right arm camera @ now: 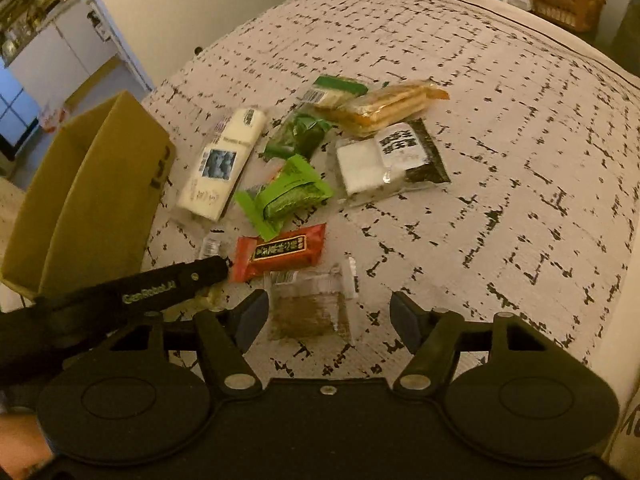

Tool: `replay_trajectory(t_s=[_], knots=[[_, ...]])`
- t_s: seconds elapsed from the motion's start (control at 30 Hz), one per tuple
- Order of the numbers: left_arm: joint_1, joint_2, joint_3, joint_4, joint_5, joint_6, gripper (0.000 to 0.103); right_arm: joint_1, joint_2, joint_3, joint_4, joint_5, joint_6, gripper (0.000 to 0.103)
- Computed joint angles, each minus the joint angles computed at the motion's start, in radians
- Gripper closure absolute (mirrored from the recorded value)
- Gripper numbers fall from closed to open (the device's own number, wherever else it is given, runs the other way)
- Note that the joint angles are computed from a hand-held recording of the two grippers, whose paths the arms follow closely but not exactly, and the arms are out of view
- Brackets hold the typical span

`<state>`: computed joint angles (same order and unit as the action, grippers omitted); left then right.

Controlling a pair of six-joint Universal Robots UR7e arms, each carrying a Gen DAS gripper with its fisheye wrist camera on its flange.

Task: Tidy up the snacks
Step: 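Close the left tool on a clear snack bag while the right tool grasps a brown-filled clear bag, then carry both held bags over the box with the left and right tools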

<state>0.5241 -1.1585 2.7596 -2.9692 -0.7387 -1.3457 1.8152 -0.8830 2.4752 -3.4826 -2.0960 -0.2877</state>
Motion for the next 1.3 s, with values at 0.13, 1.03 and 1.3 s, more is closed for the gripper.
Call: replay_trajectory(t_s=[0.13,1.03,1.3], knots=[[-0.017,-0.051,0.018,0.044,-0.007,-0.049,0.088,0.027,0.037,-0.016,-0.016,-0.04,-0.023,0.027],[-0.31,-0.573,0.004,0.734,0.036,-0.289,0.088,0.141,0.072,0.016,-0.254,-0.045,-0.027,0.064],[-0.418,-0.773,-0.034,1.087,0.066,-0.439,0.088,0.203,0.102,0.011,-0.356,0.007,0.005,0.064]])
